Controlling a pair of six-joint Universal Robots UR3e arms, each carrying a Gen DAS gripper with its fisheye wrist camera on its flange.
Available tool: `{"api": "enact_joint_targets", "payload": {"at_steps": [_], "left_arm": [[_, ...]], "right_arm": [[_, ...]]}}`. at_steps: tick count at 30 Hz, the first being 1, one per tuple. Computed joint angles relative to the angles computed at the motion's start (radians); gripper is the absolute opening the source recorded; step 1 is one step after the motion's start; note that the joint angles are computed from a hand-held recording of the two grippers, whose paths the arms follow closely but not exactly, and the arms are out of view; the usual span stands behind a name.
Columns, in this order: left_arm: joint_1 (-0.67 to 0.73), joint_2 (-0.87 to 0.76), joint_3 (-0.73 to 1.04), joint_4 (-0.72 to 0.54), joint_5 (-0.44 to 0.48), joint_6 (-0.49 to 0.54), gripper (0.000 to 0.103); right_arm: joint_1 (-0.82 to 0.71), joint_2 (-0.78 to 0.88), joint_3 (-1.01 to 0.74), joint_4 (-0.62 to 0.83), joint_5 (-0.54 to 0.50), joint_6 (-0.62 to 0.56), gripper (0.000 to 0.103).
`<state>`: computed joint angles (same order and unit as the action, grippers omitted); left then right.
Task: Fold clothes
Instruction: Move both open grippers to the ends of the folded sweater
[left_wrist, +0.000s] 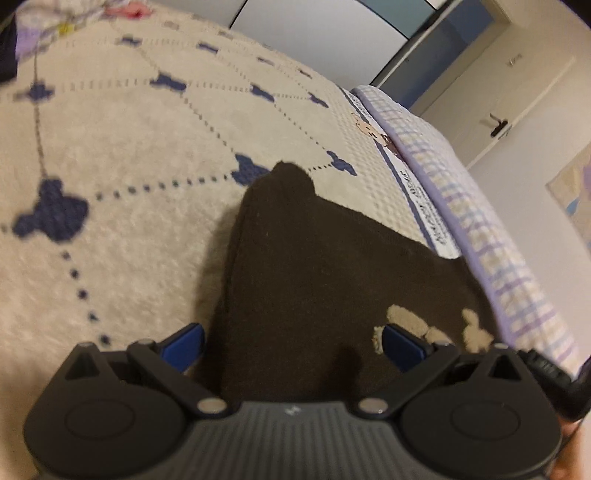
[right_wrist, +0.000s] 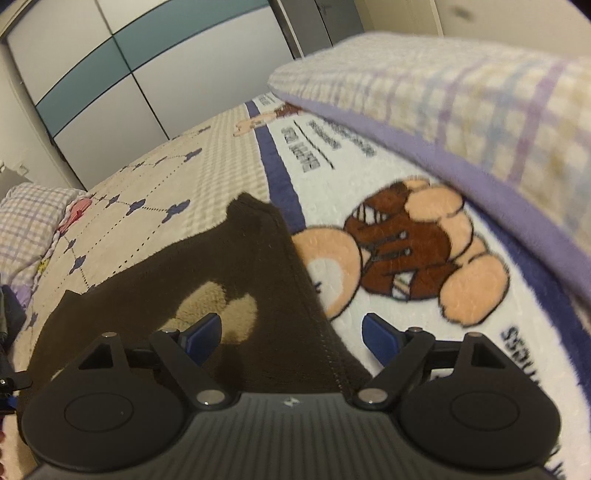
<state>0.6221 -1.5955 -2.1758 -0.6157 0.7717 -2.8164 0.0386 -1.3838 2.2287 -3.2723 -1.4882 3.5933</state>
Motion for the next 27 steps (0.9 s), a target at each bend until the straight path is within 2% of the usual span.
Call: {"api": "enact_joint_targets", "payload": {"at_steps": [5,13,20,27], "left_arm": [[-0.039,-0.058,0.002,0.103,0.029,-0.058,0.103],[-0.105,-0.069,0.005,0.185,0.122,-0.045,0.103],[-0.099,-0.087,0.012,0.198,0.111,-0.059,0.103],[-0.104,-0.134,-0.027,0.339,0.091,-0.090,0.103]], "right_arm": [[-0.013,0.041,-0.019,-0.008,0.034,0.000,0.086],[0.014,0.110,-0.070,-0.030,0.017,0.043,0.086],[0.045,0.163,-0.114,-0.047,-0.031,0.054,0.090],[0.063,0.202,-0.132,-0.083,-0.064,0.070,0.092]]}}
